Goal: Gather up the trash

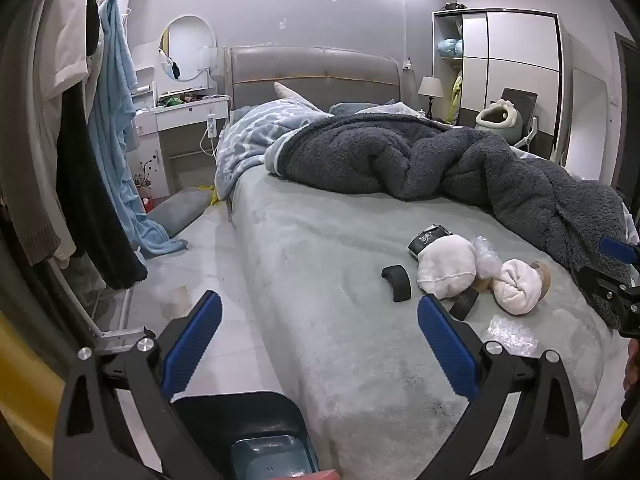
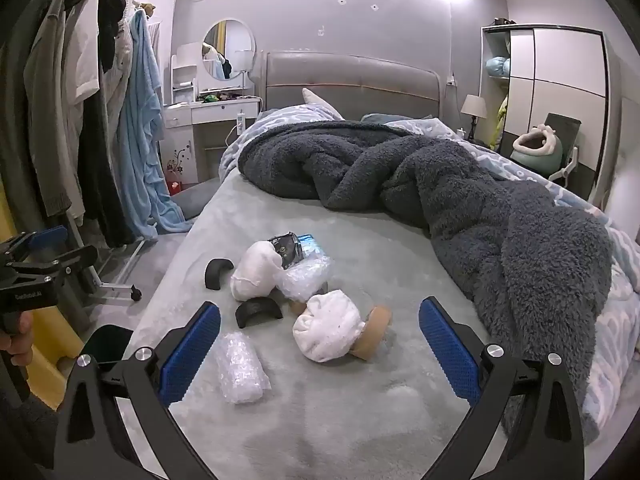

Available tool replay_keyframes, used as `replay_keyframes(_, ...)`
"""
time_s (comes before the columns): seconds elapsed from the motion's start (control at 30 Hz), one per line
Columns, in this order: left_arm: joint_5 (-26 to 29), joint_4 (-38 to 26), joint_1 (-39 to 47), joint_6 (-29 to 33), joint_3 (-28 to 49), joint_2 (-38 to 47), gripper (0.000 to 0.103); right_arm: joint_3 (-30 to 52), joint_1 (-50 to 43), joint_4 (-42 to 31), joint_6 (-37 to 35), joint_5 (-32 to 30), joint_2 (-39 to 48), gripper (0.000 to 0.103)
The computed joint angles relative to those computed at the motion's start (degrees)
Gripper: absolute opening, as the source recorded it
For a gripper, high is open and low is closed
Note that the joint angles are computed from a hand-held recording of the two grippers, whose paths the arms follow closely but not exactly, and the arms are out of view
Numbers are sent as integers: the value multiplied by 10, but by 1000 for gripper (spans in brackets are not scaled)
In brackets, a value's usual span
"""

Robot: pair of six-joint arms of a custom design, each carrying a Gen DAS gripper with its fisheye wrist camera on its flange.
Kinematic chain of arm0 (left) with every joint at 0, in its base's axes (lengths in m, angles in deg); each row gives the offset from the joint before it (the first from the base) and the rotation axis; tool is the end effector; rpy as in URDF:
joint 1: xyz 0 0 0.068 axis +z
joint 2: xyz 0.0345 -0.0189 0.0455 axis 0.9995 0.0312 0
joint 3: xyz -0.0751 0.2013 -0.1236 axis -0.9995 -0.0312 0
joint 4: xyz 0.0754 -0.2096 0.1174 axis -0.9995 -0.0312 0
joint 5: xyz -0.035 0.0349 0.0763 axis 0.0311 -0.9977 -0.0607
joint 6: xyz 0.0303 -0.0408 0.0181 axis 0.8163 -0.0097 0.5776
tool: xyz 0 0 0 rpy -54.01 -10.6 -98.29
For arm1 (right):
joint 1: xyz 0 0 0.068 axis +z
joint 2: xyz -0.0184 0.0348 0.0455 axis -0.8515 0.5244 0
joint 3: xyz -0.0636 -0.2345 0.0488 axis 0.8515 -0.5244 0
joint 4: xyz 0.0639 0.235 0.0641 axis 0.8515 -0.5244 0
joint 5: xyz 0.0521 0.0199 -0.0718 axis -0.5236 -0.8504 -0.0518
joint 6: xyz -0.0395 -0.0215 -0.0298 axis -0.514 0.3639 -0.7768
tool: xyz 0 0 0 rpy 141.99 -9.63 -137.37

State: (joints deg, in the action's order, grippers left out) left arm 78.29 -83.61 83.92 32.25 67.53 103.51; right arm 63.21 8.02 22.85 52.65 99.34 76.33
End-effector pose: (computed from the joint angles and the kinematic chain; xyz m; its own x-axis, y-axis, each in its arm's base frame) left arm 0.2752 -0.0349 0.2527 -0.4215 0.2688 -0.8661 0.5305 0.8476 0.0049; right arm 0.1383 0.2391 0.2715 -0.4749 0.0914 -0.8753 0.2616 0.9643 -0.0412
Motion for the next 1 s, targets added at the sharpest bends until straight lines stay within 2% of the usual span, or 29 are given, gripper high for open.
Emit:
replay_keyframes(0.47, -3, 2, -1, 1, 0, 2, 100, 19, 4, -21, 11, -2, 2, 100)
replay_keyframes(0.5, -2, 2, -1, 0, 1, 3, 100, 4, 2, -2, 1, -2, -2, 100)
replay_keyframes(1.0, -1, -1, 0, 2, 1, 0, 100, 9, 0, -3, -2, -1, 3, 100)
